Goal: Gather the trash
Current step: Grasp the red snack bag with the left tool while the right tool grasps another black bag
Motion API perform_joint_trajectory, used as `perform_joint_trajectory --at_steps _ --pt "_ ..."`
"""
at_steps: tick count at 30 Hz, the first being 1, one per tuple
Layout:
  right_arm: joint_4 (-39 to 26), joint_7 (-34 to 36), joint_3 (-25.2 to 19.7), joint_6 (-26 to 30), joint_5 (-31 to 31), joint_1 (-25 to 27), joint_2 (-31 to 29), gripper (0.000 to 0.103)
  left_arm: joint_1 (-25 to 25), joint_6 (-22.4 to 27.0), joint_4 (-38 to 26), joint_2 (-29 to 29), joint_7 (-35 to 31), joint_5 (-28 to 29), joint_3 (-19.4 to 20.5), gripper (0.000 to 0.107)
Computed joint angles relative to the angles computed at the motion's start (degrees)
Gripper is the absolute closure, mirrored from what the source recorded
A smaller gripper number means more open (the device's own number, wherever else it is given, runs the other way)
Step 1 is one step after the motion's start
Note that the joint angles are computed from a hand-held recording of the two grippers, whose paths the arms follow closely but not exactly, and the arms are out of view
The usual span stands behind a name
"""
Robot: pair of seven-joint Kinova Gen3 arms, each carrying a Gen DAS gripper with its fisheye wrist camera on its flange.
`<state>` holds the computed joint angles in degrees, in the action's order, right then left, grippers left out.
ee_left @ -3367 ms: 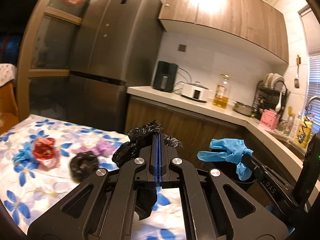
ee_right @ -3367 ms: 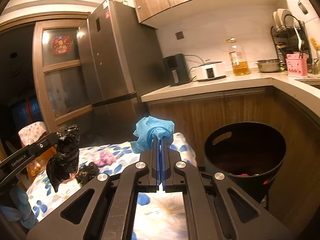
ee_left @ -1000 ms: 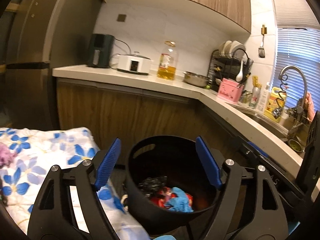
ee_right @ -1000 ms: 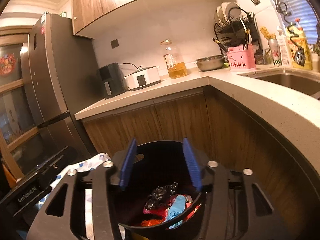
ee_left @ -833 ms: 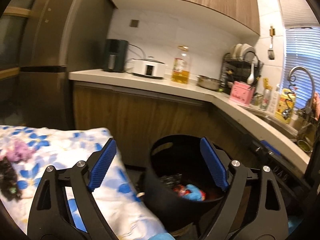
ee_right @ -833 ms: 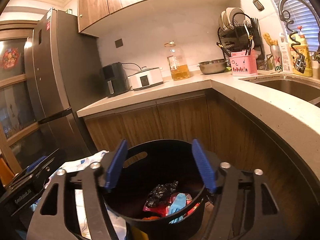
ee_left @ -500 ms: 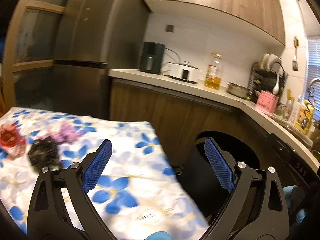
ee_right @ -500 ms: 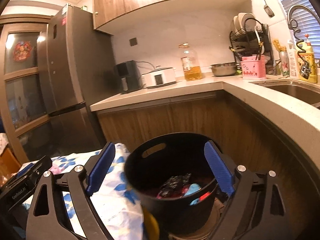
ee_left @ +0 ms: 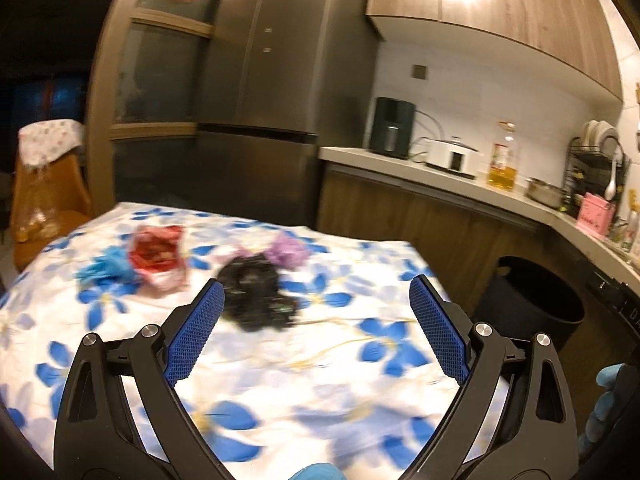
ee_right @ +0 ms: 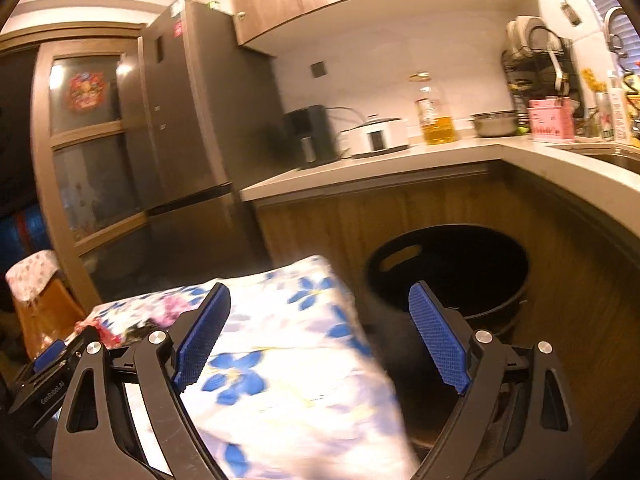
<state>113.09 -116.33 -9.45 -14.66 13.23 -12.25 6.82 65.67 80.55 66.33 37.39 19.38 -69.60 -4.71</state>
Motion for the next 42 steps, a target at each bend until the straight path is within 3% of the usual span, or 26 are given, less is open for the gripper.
perform_joint_trajectory --at_steps 11,17,20,22,27,32,36,38,42 --pt "-4.48 2.43 -3.98 2.96 -0.54 -5.44 4.53 0.015 -1.89 7.51 12.97 -6.91 9.81 0.57 3.72 0.016" --pt "-7.63 4.29 -6.45 5.3 -1.29 -7.08 7.61 0.018 -5.66 8.04 19.17 -9.65 13.21 -0.48 6.47 0.016" --pt "-10.48 4.93 -9.82 7.24 -0.32 -6.12 9.89 0.02 -8.26 6.92 21.85 -11.15 14.63 -1.43 7.21 0.016" --pt "-12.06 6.73 -8.95 7.98 -1.34 -8.43 11.14 0.02 -10.05 5.76 23.22 -12.08 15.14 -2.15 7.78 0.016" --pt "-15.6 10.79 -6.6 9.35 -4.72 -12.9 13.61 0.021 -16.03 0.43 25.23 -13.55 12.55 -2.44 8.72 0.028" --pt "-19.27 13.85 -6.14 11.75 -7.16 -14.49 16.2 0.021 -22.02 -8.09 26.13 -15.08 7.88 1.05 9.52 0.053" --pt "-23.32 16.5 -7.9 15.24 -8.25 -14.54 19.18 0.021 -23.3 -12.67 28.13 -16.34 8.48 2.3 8.86 0.075" --pt "-26.46 17.66 -7.19 18.76 -9.18 -16.07 20.98 0.027 -23.63 -13.88 28.52 -16.48 8.18 2.68 8.89 0.087" --pt "-29.94 19.33 -3.86 22.28 -10.86 -19.82 23.05 0.034 -23.31 -16.19 30.21 -17.18 9.02 1.46 8.85 0.094"
